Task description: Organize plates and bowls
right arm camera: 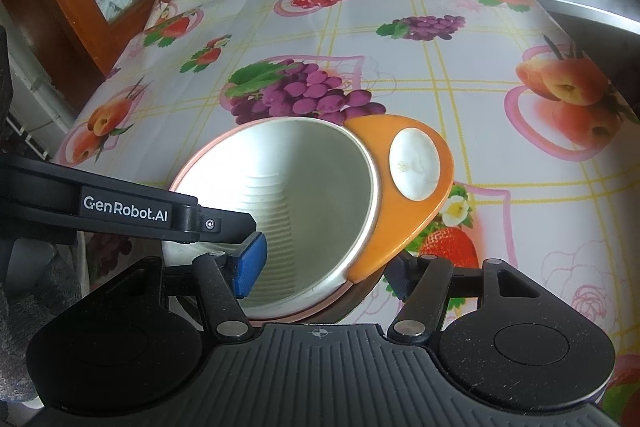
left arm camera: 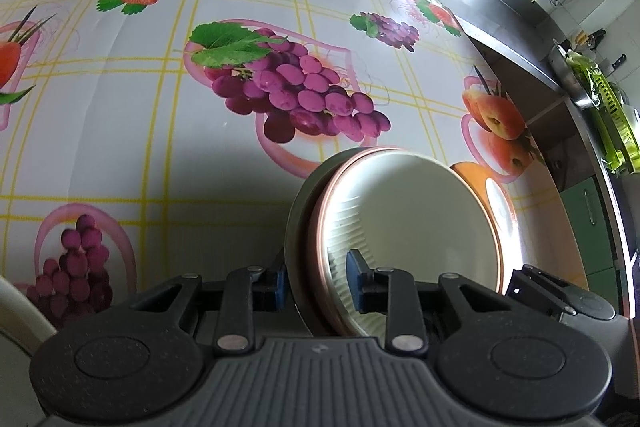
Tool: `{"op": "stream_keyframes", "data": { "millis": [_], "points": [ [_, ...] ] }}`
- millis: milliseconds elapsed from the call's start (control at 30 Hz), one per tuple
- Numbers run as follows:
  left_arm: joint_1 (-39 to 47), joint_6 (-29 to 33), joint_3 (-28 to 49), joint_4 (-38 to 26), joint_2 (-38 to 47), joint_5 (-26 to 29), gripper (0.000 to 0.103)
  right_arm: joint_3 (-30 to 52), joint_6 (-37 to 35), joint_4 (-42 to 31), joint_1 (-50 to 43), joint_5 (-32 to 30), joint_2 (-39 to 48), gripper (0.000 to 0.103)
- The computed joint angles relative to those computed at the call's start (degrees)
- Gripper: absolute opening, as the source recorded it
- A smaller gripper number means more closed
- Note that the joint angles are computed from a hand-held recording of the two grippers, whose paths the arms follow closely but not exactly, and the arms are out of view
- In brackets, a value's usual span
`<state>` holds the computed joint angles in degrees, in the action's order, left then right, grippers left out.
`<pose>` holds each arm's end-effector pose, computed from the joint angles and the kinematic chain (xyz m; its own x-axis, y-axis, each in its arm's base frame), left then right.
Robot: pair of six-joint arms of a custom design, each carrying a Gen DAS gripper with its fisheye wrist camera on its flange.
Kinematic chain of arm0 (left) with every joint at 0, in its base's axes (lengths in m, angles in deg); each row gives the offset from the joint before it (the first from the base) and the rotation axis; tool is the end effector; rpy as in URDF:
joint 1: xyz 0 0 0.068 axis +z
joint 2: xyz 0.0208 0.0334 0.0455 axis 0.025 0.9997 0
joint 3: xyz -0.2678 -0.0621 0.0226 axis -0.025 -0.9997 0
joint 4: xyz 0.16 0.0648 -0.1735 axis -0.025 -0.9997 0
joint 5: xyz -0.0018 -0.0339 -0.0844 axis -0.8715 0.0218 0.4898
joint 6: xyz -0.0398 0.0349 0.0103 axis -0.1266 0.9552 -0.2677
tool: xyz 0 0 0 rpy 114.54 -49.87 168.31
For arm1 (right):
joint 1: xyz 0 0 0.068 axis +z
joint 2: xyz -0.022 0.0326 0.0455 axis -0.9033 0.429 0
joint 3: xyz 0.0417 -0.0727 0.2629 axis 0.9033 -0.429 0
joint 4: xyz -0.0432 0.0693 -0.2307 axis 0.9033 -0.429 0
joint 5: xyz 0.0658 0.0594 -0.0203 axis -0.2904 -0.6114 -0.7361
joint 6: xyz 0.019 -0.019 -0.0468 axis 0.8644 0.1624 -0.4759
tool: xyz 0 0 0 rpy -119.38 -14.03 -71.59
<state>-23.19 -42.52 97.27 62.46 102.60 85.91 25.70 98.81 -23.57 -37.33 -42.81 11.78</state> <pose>0.2622 -0.1295 0.0848 -0.9305 0.0513 -0.3626 0.1911 0.9127 -0.3613 0.1717 0.0865 0.0806 -0.8219 0.0690 -0.5655 -0.0819 0.9680 0.2372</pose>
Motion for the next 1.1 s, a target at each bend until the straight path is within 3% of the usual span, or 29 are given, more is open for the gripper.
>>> {"op": "stream_keyframes", "data": {
  "millis": [533,1100],
  "points": [
    [-0.2,-2.7,-10.0,0.8,-12.2,-0.9,0.028,-0.7,4.2,-11.0,10.6,7.0,-12.5,0.064],
    [3.2,-3.7,-20.7,-6.6,-33.4,-1.8,0.028,3.4,13.0,-22.7,28.3,17.5,-19.6,0.064]
  ]
}}
